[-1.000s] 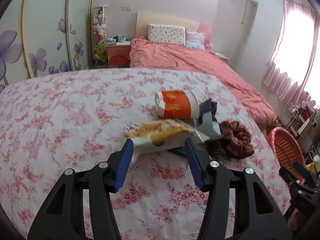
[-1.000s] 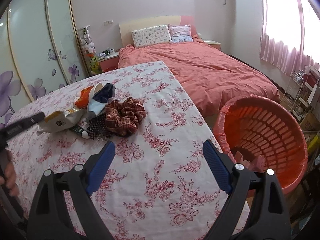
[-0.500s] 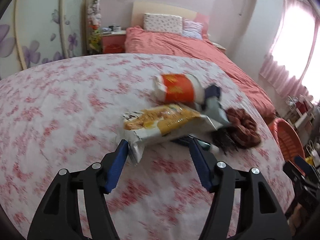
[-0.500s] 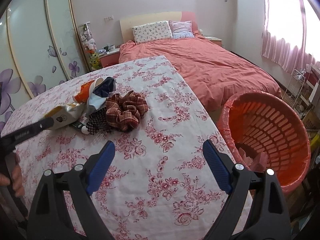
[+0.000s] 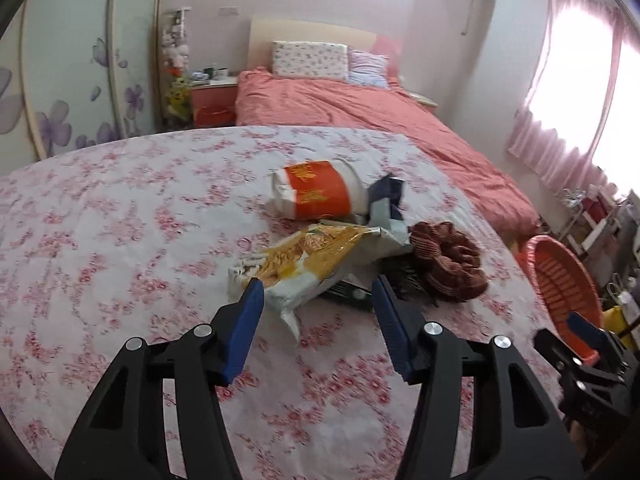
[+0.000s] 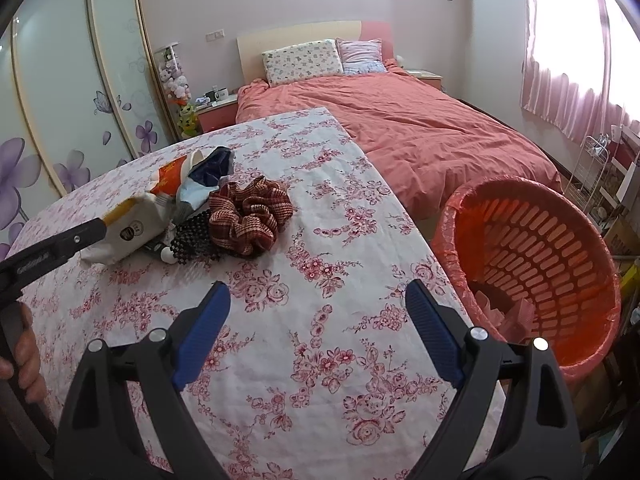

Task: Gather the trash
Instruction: 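Move both tools back to the bed and grasp the yellow snack bag with the left tool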

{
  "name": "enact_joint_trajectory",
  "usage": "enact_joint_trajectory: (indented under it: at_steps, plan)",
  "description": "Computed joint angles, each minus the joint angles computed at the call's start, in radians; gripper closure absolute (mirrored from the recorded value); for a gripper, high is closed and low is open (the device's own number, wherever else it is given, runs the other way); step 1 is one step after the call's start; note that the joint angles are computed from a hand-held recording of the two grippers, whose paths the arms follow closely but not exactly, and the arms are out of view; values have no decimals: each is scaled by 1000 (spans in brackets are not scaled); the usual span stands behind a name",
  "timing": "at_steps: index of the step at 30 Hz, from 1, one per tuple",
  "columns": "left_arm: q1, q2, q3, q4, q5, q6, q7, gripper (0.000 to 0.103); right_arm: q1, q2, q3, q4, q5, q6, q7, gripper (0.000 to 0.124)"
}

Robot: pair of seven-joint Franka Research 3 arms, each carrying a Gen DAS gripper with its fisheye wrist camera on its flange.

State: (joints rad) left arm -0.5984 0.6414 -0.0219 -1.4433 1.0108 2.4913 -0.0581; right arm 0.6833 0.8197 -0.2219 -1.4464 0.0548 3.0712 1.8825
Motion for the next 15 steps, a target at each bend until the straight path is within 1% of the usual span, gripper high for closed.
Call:
enact_joint_trajectory:
  at_steps: [2, 3, 6, 8, 10, 11, 13, 14, 15]
  plan:
    - [-10, 27, 1, 48, -12, -66, 42, 47, 0, -4, 0, -7, -1, 2, -4, 37]
    - [-15, 32, 4, 57, -10, -80, 47, 47, 0, -6, -1, -10, -1, 4, -5, 37]
    - [-8, 33, 7, 60, -11, -87, 54, 47, 3, -11, -6, -19, 1, 8, -5, 37]
    - [3, 55, -3, 92, -35, -105, 110, 47, -1, -13, -5, -19, 4, 5, -6, 37]
    - [16, 74, -13, 113, -70, -108, 157, 48, -1, -14, -5, -22, 5, 6, -5, 37]
    - [21, 80, -16, 115, -86, -96, 168, 51, -1, -15, -5, -23, 5, 6, -5, 37]
    - [28, 89, -21, 119, -116, -75, 194, 63, 0, -15, -6, -23, 5, 5, -6, 37]
    - [29, 95, -21, 123, -128, -65, 204, 67, -2, -16, -3, -23, 5, 5, -7, 37]
    - [29, 99, -21, 127, -140, -56, 214, 77, -2, -16, -3, -23, 5, 5, -7, 37]
